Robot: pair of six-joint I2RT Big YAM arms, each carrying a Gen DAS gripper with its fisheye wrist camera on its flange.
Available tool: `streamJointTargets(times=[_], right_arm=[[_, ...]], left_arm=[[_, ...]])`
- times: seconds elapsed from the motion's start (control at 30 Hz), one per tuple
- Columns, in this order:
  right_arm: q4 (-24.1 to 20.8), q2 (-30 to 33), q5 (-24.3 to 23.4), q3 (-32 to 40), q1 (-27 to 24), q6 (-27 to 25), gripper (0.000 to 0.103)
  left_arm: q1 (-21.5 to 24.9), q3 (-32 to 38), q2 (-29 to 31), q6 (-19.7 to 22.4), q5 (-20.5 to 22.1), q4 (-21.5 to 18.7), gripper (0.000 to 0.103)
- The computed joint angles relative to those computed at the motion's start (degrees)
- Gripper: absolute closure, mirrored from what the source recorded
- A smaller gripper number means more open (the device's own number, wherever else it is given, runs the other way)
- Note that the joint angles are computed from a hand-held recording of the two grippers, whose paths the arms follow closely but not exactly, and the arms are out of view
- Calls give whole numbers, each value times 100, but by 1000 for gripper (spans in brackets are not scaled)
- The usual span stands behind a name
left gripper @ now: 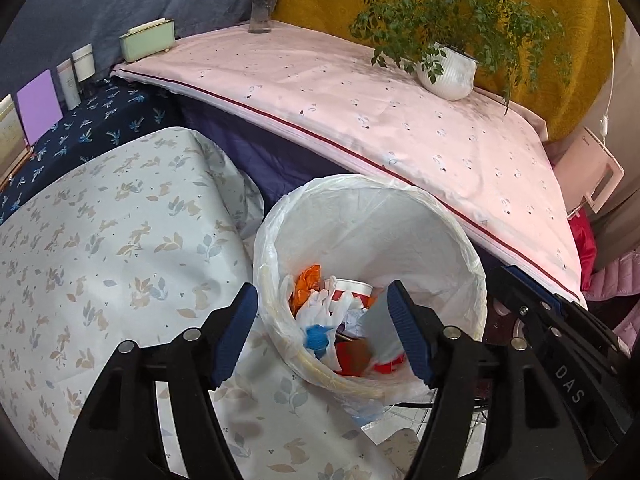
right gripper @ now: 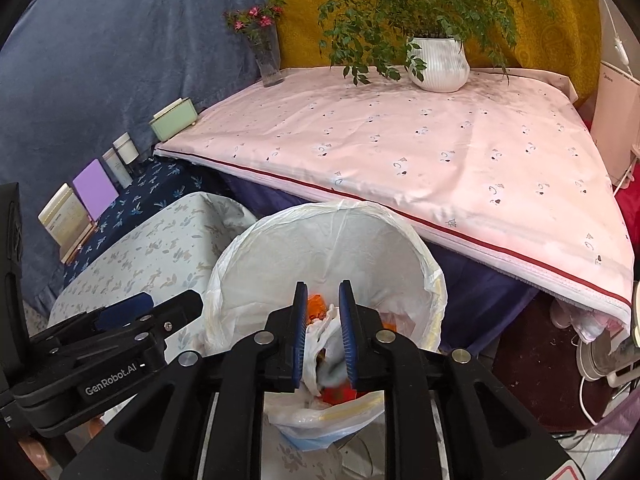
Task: Collect trash
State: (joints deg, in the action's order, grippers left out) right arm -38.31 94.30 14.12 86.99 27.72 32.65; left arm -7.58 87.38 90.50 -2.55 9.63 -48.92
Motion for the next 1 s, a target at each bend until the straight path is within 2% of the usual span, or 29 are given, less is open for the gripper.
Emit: streamJointTargets(times=[0.1,0.27,0.8,1.0], right_arm=[[-17,10,-33,17,-7,-14,84],[-46,8,-28,43,24,-76,76],[-100,-127,66,46,165,-193,60],[-181,-167,122,50,260,-255,49]], left_arm=[[9,0,10,-20,-36,11,39],[2,-33,-18,-27,-103,21,39],[44,-228,-297,-32,-258,98,39],[97,-368,-437,-21,-404,151,39]])
